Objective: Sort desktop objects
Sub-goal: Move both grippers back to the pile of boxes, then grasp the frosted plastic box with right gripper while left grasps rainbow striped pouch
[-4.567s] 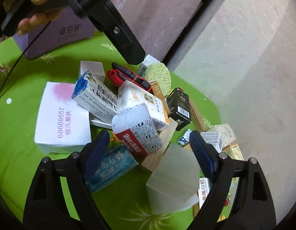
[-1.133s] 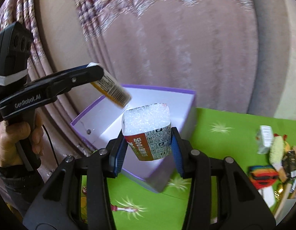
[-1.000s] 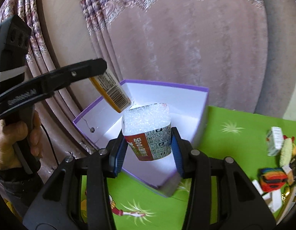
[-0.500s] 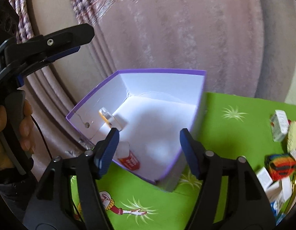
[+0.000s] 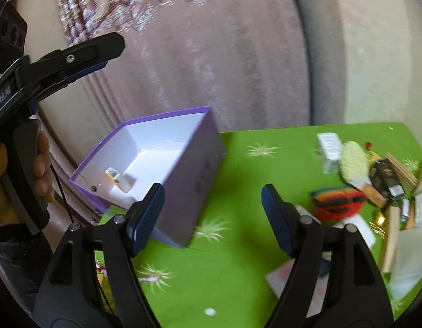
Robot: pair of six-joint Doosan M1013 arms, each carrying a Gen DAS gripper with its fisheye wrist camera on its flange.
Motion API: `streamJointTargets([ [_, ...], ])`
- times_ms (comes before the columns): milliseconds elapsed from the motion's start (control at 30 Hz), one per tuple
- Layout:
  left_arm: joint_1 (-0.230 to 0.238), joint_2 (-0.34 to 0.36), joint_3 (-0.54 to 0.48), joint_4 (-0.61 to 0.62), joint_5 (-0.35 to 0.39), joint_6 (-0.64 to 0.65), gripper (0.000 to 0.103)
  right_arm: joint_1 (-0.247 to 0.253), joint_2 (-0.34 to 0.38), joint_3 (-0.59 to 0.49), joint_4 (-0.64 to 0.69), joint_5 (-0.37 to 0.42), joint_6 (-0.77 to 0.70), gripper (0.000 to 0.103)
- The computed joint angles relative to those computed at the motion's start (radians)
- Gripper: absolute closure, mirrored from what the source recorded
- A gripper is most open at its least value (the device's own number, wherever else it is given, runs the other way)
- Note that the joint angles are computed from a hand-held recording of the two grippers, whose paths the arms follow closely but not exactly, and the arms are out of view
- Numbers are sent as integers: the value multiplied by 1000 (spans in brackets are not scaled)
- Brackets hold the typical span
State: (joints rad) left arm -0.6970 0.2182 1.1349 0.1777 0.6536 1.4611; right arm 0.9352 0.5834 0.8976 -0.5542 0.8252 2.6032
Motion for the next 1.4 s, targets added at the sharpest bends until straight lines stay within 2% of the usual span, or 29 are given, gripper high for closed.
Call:
streamJointTargets([
  [100,-10,27,-38,-76,36,63,4,-4,-52,83,-42,0,69,25],
  [233,-17,76,-103,-181,120,148,4,-13,-107,169,-91,17,156,25],
  [433,-33,122,-148,-217,188,197,4,-21,-169,250,-118,85,235,25],
  [567,-37,167,-198,-251,260,220,4,-19,-186,262,-130,197,249,23],
  [667,-39,211,-244,-319,346,273,4,-25,-181,244,-104,319,209,23],
  [733,-47,242,-273,-323,399,297,4,-30,-185,247,-88,378,184,23],
  [833,-61,290,-316,-313,480,309,4,-35,-194,262,-70,419,157,23],
  [933,-59,321,-339,-356,520,303,4,-37,-190,264,-55,474,129,23],
  [1067,-42,356,-363,-424,551,239,4,-52,-199,290,25,448,100,23],
  [1200,-5,387,-376,-572,586,175,4,-53,-197,295,43,453,108,23],
  [1300,7,403,-385,-585,612,100,4,-54,-194,291,55,458,108,23],
  [1400,16,404,-372,-629,605,109,3,-57,-193,289,75,454,105,23],
])
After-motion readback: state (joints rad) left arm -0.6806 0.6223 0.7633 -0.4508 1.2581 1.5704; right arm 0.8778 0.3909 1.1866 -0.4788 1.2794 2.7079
